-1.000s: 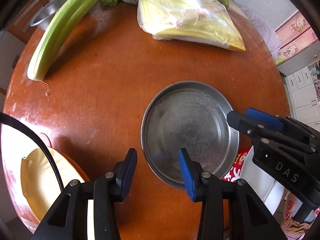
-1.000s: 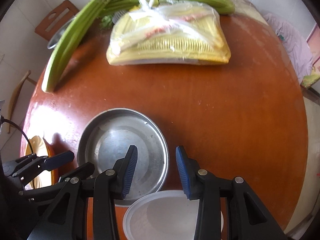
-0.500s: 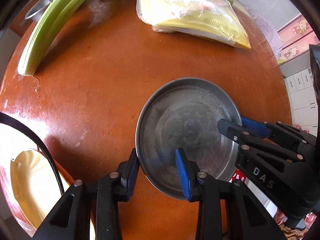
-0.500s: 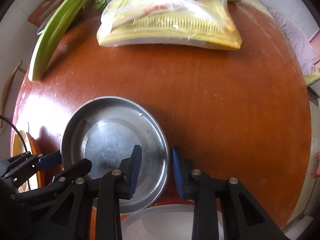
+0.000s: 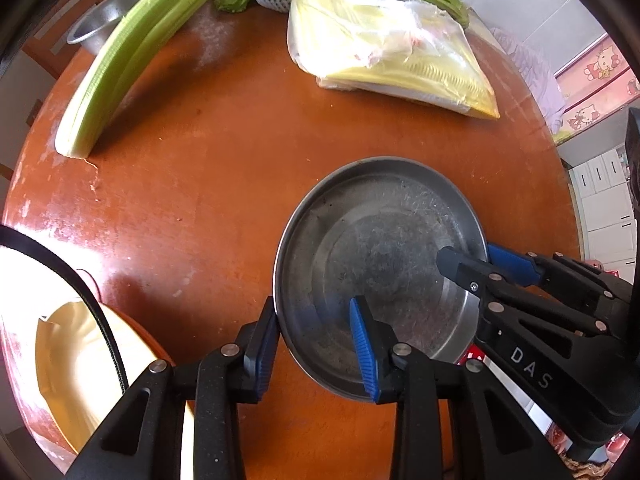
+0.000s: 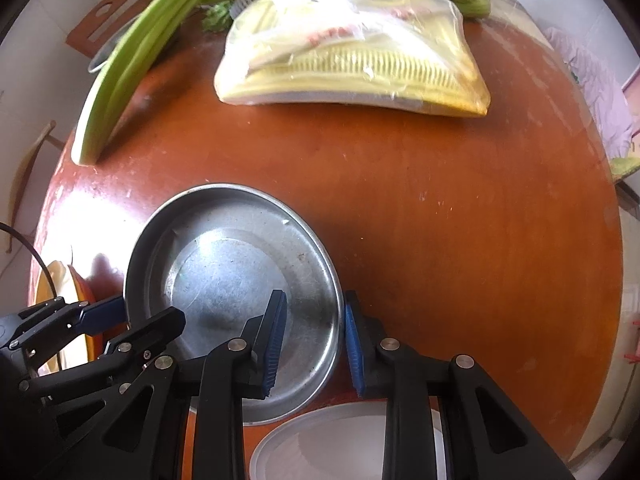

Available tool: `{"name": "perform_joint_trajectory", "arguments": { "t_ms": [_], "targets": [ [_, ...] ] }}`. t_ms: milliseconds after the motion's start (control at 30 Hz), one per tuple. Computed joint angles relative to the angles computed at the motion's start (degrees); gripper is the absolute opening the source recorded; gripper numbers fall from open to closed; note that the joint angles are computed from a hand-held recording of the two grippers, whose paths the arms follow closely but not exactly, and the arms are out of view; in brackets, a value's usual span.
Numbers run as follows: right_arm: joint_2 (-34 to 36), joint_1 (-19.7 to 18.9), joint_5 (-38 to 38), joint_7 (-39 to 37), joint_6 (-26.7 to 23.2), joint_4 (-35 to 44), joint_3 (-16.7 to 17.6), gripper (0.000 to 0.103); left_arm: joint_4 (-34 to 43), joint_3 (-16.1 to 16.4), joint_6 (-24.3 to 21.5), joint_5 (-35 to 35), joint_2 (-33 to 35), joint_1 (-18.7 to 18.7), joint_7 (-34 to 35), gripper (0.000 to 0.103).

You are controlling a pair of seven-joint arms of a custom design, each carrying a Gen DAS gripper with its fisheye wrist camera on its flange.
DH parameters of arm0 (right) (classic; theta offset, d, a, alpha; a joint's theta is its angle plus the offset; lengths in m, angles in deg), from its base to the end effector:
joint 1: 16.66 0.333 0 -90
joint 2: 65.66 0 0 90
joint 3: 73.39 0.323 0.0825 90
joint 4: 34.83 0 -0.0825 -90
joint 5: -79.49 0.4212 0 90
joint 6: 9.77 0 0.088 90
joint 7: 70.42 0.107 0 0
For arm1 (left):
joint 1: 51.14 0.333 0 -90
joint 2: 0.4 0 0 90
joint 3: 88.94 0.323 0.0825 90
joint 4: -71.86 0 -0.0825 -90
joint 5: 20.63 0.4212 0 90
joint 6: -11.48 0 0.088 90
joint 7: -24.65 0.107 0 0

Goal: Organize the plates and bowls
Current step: 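Close both grippers on the steel pan rim and lift it, then carry the steel pan with both grippers over the yellow shell plate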

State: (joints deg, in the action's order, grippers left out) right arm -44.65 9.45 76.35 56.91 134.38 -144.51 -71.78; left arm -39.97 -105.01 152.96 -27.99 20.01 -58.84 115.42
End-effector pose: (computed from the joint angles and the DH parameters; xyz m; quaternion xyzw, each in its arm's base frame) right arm 0.5991 0.3142 0.3094 -0.6550 0.7463 -0.0387 0.1116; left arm 0.6089 -0.2590 0.3020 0.5851 -0.8013 0.1215 0.0293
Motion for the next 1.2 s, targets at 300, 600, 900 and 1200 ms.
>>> {"name": "perform_joint_trajectory", "arguments": {
  "t_ms": [300,600,900,1200],
  "targets": [
    [-4.86,0.29,-1.55,1.63,1.48,-4.10,0.23,0.029,-2.90,0.12,0.53,-2.68,-4.55,1.04,2.11,0.036],
    [-10.19,-0.06,-4.29,3.85,1.62,-7.32,1.37,0.029,-6.37,0.98,1.62,-6.66,-9.51,1.50,5.50,0.036],
    [-12.16,1.32,-10.12,9.60,0.45,-6.25,3.00,0.029,-11.68,3.02,3.05,-10.94,-16.80,0.87,9.00,0.036],
    [-14.51,2.93,-14.59,14.27,-1.60,-5.69,4.61,0.030,-16.39,6.07,2.98,-13.94,-23.55,-0.37,11.82,0.036]
  ]
}}
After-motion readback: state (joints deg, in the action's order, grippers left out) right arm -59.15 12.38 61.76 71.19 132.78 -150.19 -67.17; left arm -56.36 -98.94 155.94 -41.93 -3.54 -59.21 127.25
